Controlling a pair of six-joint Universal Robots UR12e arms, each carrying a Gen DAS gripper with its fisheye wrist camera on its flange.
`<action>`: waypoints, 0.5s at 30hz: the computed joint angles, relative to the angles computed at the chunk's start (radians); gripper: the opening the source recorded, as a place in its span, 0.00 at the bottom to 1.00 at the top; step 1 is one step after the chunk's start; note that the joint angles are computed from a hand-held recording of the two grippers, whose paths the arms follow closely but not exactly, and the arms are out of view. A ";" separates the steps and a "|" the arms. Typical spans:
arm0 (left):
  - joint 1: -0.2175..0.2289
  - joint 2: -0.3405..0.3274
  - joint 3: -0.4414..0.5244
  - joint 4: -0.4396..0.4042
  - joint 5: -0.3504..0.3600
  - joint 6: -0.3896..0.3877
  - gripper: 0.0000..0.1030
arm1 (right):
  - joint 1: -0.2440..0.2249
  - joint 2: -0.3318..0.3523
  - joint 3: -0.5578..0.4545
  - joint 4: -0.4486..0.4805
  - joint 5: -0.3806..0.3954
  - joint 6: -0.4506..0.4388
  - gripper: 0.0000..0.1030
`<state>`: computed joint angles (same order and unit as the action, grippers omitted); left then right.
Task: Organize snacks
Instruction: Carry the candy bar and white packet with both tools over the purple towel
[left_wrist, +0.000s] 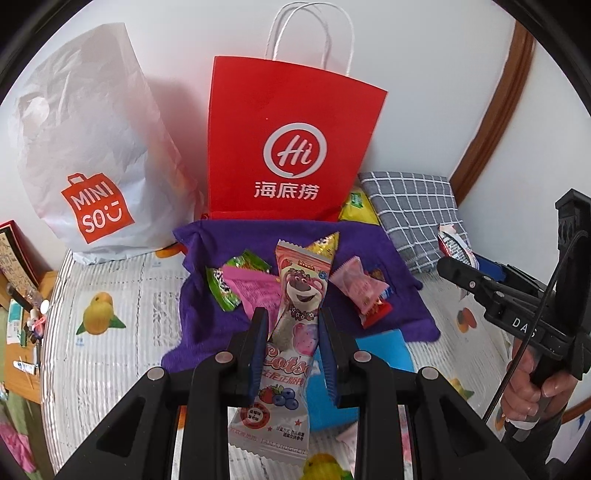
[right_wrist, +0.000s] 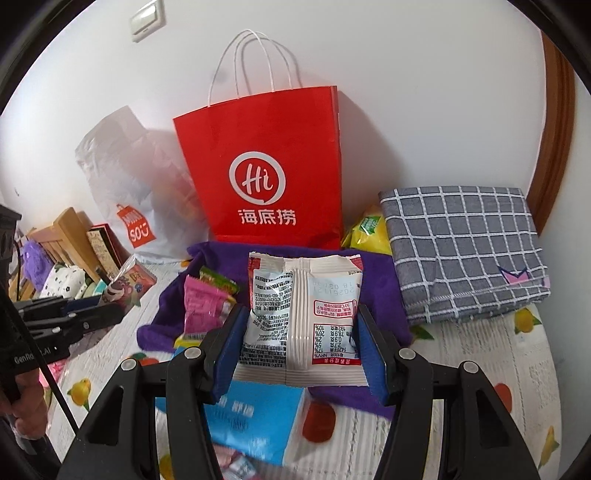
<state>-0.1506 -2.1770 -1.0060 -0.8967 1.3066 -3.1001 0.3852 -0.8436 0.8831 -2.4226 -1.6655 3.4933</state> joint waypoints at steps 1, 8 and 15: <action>0.000 -0.006 0.008 -0.002 0.002 -0.002 0.25 | 0.000 0.009 -0.015 0.003 -0.001 0.001 0.56; 0.001 -0.037 0.048 -0.028 0.010 -0.005 0.25 | 0.000 0.072 -0.119 0.033 0.013 -0.048 0.56; 0.001 -0.061 0.069 -0.041 0.018 -0.005 0.25 | -0.006 0.108 -0.162 0.034 0.029 -0.064 0.56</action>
<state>-0.1500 -2.2377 -0.9375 -0.9374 1.3246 -3.1056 0.3792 -0.7355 0.7211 -2.3882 -1.6363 3.4298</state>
